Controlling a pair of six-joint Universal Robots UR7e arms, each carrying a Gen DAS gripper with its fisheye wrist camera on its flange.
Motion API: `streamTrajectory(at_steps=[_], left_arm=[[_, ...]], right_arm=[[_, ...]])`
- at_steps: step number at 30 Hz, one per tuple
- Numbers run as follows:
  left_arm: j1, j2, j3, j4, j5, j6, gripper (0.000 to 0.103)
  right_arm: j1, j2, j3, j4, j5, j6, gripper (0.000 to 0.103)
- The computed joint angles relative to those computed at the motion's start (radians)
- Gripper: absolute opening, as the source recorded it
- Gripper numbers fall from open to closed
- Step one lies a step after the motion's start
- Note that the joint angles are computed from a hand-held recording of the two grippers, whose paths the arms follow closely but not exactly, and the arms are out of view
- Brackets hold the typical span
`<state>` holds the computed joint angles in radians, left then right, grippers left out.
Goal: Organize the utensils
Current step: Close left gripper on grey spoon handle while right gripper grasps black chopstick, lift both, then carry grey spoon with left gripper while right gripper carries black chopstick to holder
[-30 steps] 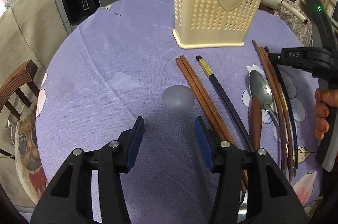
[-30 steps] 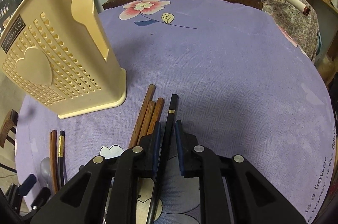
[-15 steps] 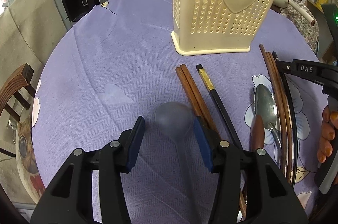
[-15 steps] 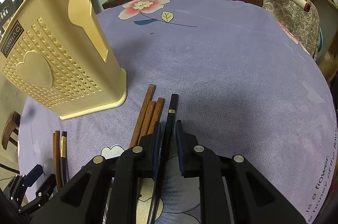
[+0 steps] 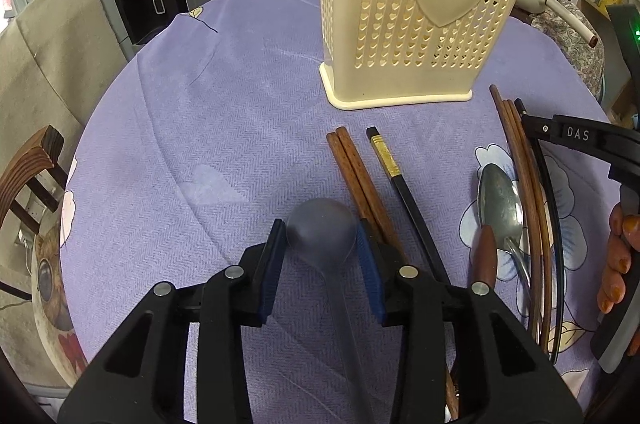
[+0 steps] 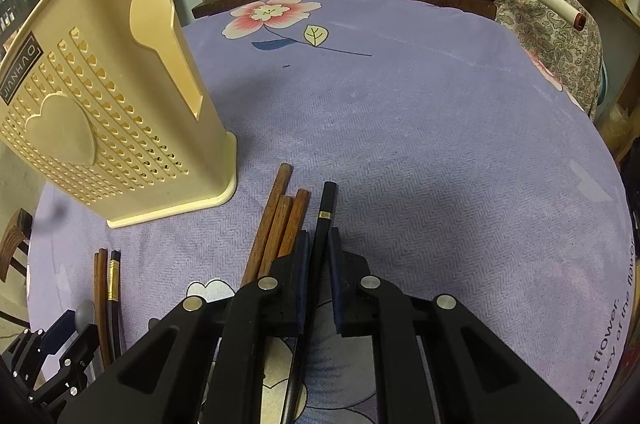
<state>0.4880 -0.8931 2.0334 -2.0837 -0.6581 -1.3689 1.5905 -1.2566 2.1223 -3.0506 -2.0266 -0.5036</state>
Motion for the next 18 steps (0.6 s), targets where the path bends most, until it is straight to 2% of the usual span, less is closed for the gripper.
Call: streamTrajectory(at_steps=[3, 6, 10, 18], left_arm=[[0.0, -0.005, 0.009, -0.018, 0.002, 0.009, 0.036], [-0.008, -0.019, 0.025, -0.033, 0.015, 0.005, 0.036], [-0.03, -0.05, 0.053, -0.062, 0.046, -0.006, 0.036], [-0.106, -0.121, 0.068, 0.027, 0.133, -0.085, 0.036]], right_arm=[[-0.014, -0.016, -0.007, 0.039, 0.038, 0.03, 0.009], [-0.018, -0.025, -0.002, 0.031, 0.053, 0.03, 0.008], [-0.026, -0.061, 0.013, 0.031, 0.109, 0.032, 0.008], [-0.01, -0.19, 0.074, -0.007, 0.238, -0.029, 0.008]])
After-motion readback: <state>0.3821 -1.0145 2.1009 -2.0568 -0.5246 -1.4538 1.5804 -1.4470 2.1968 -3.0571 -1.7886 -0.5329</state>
